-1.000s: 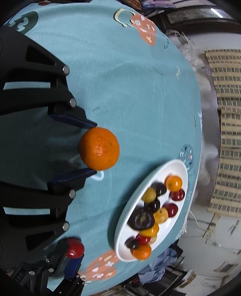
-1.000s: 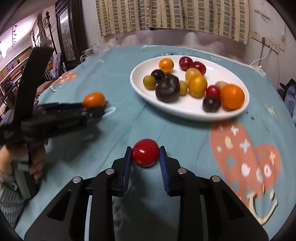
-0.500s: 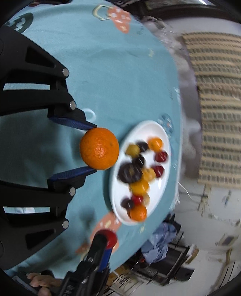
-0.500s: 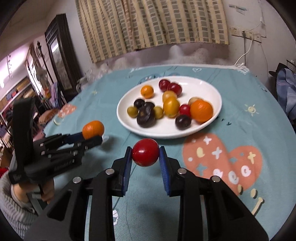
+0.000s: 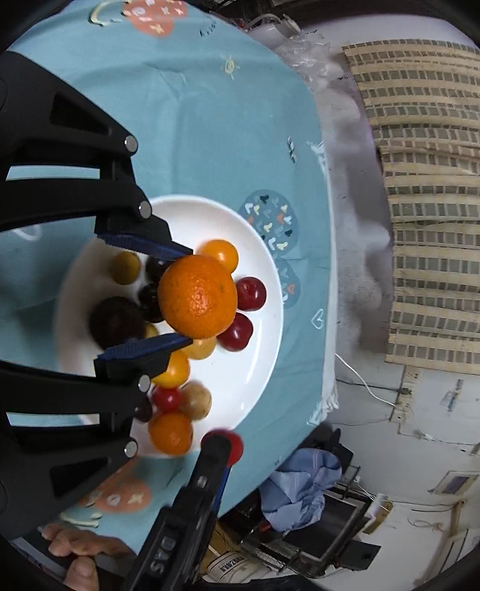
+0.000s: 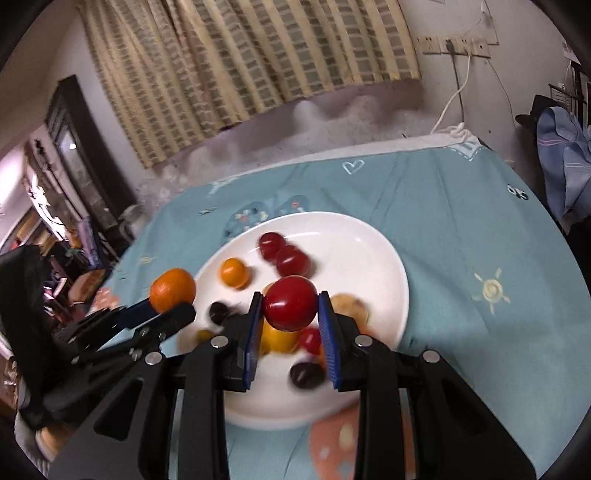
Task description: Organize fruits
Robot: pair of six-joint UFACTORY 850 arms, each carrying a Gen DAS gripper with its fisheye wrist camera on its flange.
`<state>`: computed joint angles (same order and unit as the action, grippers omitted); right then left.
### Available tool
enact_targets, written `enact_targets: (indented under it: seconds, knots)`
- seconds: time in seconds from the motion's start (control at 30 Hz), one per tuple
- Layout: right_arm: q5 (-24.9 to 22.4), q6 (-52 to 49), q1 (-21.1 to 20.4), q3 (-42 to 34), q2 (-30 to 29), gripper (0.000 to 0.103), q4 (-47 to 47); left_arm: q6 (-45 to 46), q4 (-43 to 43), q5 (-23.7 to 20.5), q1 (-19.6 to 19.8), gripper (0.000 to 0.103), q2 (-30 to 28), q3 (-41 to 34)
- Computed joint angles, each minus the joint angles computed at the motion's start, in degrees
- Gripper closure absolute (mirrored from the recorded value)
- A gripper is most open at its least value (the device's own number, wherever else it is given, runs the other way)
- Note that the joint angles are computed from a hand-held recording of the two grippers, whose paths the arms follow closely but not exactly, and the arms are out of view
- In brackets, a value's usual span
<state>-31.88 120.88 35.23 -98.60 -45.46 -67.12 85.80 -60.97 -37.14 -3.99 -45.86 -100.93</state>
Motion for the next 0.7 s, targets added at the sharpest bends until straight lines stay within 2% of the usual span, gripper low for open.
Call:
enact_targets:
  seconds: [0.1, 0.17, 0.2, 0.27, 0.37, 0.43, 0.47, 0.53, 0.57, 0.63, 0.67, 0.7]
  knots:
    - [1.36, -4.15, -1.77, -2.98, -2.76, 0.073, 3.78, -5.6, 4.36, -0.28, -0.95, 0.06, -3.12, -3.67]
    - [3.88, -7.47, -3.14, -4.07, -3.72, 0.072, 8.31, -6.43, 4.63, -0.04, -1.01, 0.058, -3.92, -4.48]
    - [4.92, -8.79, -3.65, -4.22, -3.86, 0.07, 10.4, -5.51, 3.78, 0.59, -0.93, 0.046, -3.71, -4.11]
    - [5.11, -6.13, -3.44, -3.11, -2.86, 0.07, 8.71, -2.86, 1.2, 0.79, -0.35, 0.033, -2.52, -2.6]
    - [3.27, -0.7, -1.88, -0.92, -0.05, 0.068, 3.59, 2.8, -3.11, 1.66, 0.8, 0.032, 1.25, 1.61]
    - [0.36, 1.37, -0.12, 0.26, 2.06, 0.053, 1.5, 5.67, -6.14, 2.18, 1.84, 0.026, 4.42, 5.1]
    - [-1.5, 2.88, 0.99, 0.98, 3.15, 0.038, -0.17, 6.99, -7.58, 2.18, 2.42, 0.024, 5.78, 6.64]
    - [-5.25, 6.82, 4.13, 2.95, 5.46, 0.037, -5.39, 12.33, -12.84, 1.53, 4.3, 0.019, 10.01, 11.86]
    - [-7.91, 6.92, 6.1, 3.26, 6.03, 0.035, -6.12, 15.05, -15.32, 1.34, 5.07, 0.014, 11.87, 14.41]
    - [-14.03, 4.42, 10.0, 2.17, 5.47, 0.03, -4.67, 21.57, -20.98, 1.08, 6.92, 0.012, 15.96, 20.68]
    - [-16.43, 3.4, 11.31, 1.16, 4.6, 0.021, -4.06, 24.2, -22.95, 1.19, 7.63, 0.006, 17.56, 23.45]
    - [-19.72, 2.55, 12.92, 0.2, 3.47, 0.001, -3.39, 27.09, -25.15, 1.31, 8.3, 0.002, 18.88, 25.99]
